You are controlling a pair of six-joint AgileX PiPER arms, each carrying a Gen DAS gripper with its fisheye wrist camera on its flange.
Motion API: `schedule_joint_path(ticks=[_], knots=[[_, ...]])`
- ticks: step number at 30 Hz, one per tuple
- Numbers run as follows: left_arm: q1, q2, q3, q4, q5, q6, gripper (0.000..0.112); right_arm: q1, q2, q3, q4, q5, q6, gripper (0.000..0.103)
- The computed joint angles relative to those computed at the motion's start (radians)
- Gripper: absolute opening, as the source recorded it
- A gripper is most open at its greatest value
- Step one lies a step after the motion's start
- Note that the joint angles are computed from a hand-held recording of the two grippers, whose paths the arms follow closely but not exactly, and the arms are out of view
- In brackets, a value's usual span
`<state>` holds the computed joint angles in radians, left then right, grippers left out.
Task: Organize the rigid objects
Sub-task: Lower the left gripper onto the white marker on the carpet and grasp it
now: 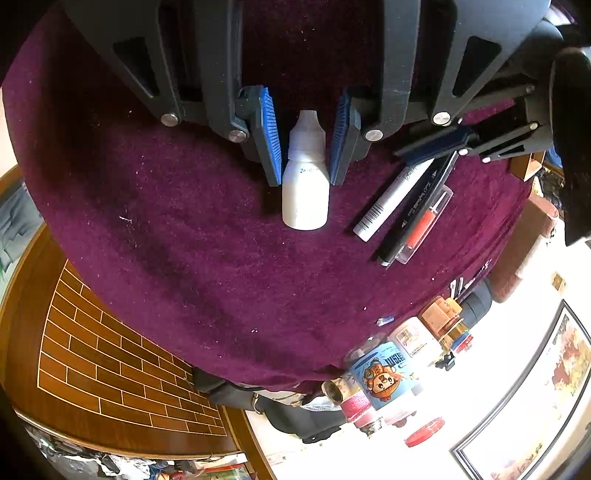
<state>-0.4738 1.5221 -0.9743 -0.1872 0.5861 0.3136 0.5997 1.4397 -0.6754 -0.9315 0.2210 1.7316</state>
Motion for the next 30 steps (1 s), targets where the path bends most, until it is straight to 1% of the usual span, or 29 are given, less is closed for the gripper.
schedule_joint_path(ticks=[1,2,4,7,9,11,13,14,15,16,17,18,19,21,22,23,24,26,28,30], knots=[[0.004,0.000,-0.005,-0.013,0.019,0.006,0.000,-0.001,-0.001,0.001,-0.002,-0.003,0.003,0.023],[0.011,-0.004,-0.007,-0.032,0.036,0.017,0.000,-0.002,-0.001,0.003,-0.004,-0.005,0.004,0.023],[0.020,-0.038,0.020,-0.050,0.028,0.020,0.000,-0.001,-0.002,0.004,-0.006,-0.005,0.007,0.023],[0.066,-0.108,0.068,-0.161,0.053,0.090,0.000,-0.001,-0.001,0.003,-0.007,-0.005,0.010,0.023],[0.082,-0.169,0.101,-0.183,0.063,0.103,0.000,0.000,0.000,0.002,-0.006,-0.002,0.009,0.023],[0.093,-0.189,0.097,-0.193,0.081,0.108,0.000,0.000,0.001,0.001,-0.004,-0.001,0.005,0.023],[0.110,-0.202,0.095,-0.218,0.083,0.142,0.000,0.002,0.003,-0.002,0.001,0.004,-0.002,0.023],[0.113,-0.194,0.086,-0.227,0.077,0.159,0.001,0.002,0.003,-0.002,0.001,0.006,-0.003,0.023],[0.116,-0.179,0.073,-0.240,0.070,0.181,0.009,0.002,0.001,-0.001,0.002,0.006,-0.003,0.023],[0.124,-0.159,0.063,-0.266,0.066,0.221,0.024,0.001,0.001,0.000,0.001,0.003,-0.001,0.023],[0.126,-0.137,0.051,-0.272,0.067,0.240,0.032,0.002,0.003,0.000,-0.008,0.002,0.011,0.023],[0.127,-0.107,0.036,-0.275,0.062,0.254,0.036,0.001,0.002,0.001,-0.009,0.001,0.013,0.023],[0.129,-0.076,0.021,-0.278,0.060,0.271,0.036,0.000,0.001,0.002,-0.010,0.000,0.014,0.023],[0.121,-0.041,0.008,-0.243,0.047,0.255,0.036,-0.001,-0.001,0.004,-0.012,-0.004,0.017,0.023],[0.123,-0.031,0.007,-0.259,0.036,0.280,0.036,-0.002,-0.001,0.004,-0.013,-0.005,0.018,0.024],[0.128,-0.026,0.003,-0.284,0.040,0.317,0.036,-0.002,-0.001,0.005,-0.013,-0.007,0.018,0.023],[0.127,-0.012,-0.014,-0.283,0.048,0.320,0.036,-0.004,-0.001,0.006,-0.012,-0.010,0.016,0.024],[0.122,0.009,-0.042,-0.251,0.055,0.285,0.036,-0.006,-0.001,0.005,-0.008,-0.013,0.012,0.024],[0.132,0.043,-0.082,-0.257,0.082,0.284,0.036,-0.009,-0.002,0.006,-0.003,-0.017,0.006,0.024],[0.138,0.072,-0.105,-0.255,0.091,0.288,0.036,-0.013,-0.004,0.009,-0.002,-0.024,0.004,0.024]])
